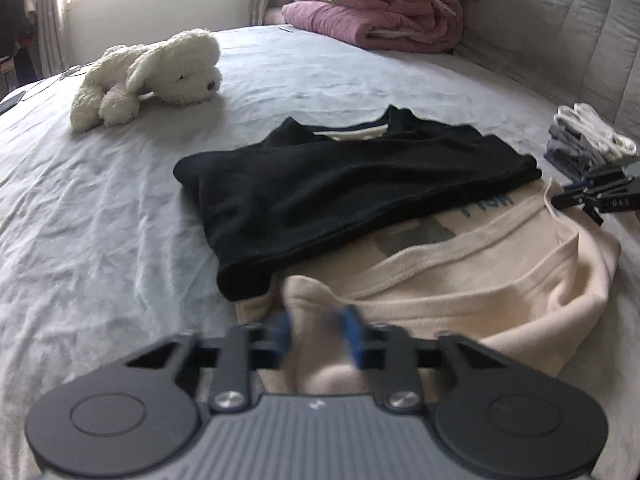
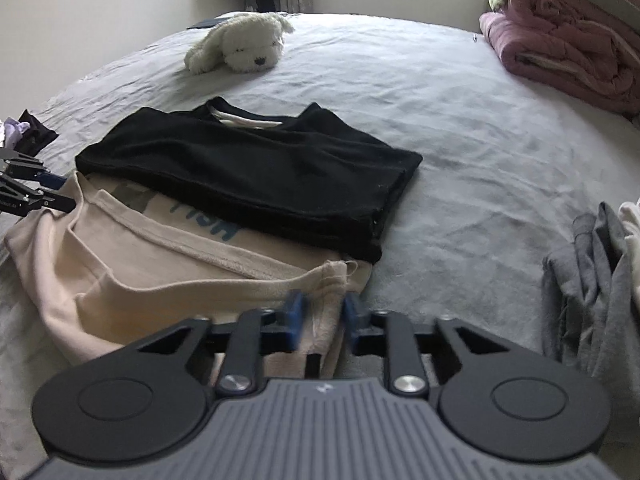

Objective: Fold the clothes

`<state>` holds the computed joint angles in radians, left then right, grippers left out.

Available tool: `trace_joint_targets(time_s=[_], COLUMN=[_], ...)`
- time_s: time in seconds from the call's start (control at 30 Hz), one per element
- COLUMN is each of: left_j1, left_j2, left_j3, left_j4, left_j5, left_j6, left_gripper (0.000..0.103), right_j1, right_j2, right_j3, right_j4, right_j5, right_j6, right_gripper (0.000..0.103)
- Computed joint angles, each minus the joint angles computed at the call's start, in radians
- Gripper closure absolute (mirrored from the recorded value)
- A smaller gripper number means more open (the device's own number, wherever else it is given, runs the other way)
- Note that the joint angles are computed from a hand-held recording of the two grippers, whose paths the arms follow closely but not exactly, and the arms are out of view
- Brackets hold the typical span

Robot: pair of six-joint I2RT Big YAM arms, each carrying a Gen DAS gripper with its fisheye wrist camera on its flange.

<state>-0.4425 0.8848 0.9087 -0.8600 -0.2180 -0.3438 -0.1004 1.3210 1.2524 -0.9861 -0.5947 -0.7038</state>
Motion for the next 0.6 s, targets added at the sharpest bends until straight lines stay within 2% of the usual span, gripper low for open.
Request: trace_joint_targets(time_s=[0.03, 0.23, 0.3, 0.5, 0.6], left_j1=[0.004, 0.039, 0.068, 0.141, 0.167], left_j2=[-0.004, -0.099, -0.138, -0.177, -0.167], left_j3=[0.0, -0.033, -0.054, -0.097, -0.114], left_j4=[0.001, 0.024, 0.036, 0.067, 0.09], left_j5=[0.002, 0.03, 0.073, 0.163, 0.195], left_j6=[-0.012, -0.12, -0.177, -0.336, -0.414], left_gripper=[0.094, 0.097, 0.097, 0.097, 0.097], right_j1=[-0.002, -0.045, -0.07, -0.132, -0.135], right_j2=[0.001, -0.007, -0.003, 0.041, 0.071], right_j3=[0.003, 0.016, 0.03, 0.073, 0.089], right_j4=[-0.002, 0.002, -0.027, -0.078, -0.096], right_j5=[-0.008, -0.075, -0.127, -0.253, -0.241], right_j6=[0.007, 0.108, 0.151, 0.337, 0.42], right_gripper=[0.092, 0.093, 0.093, 0.094, 0.094])
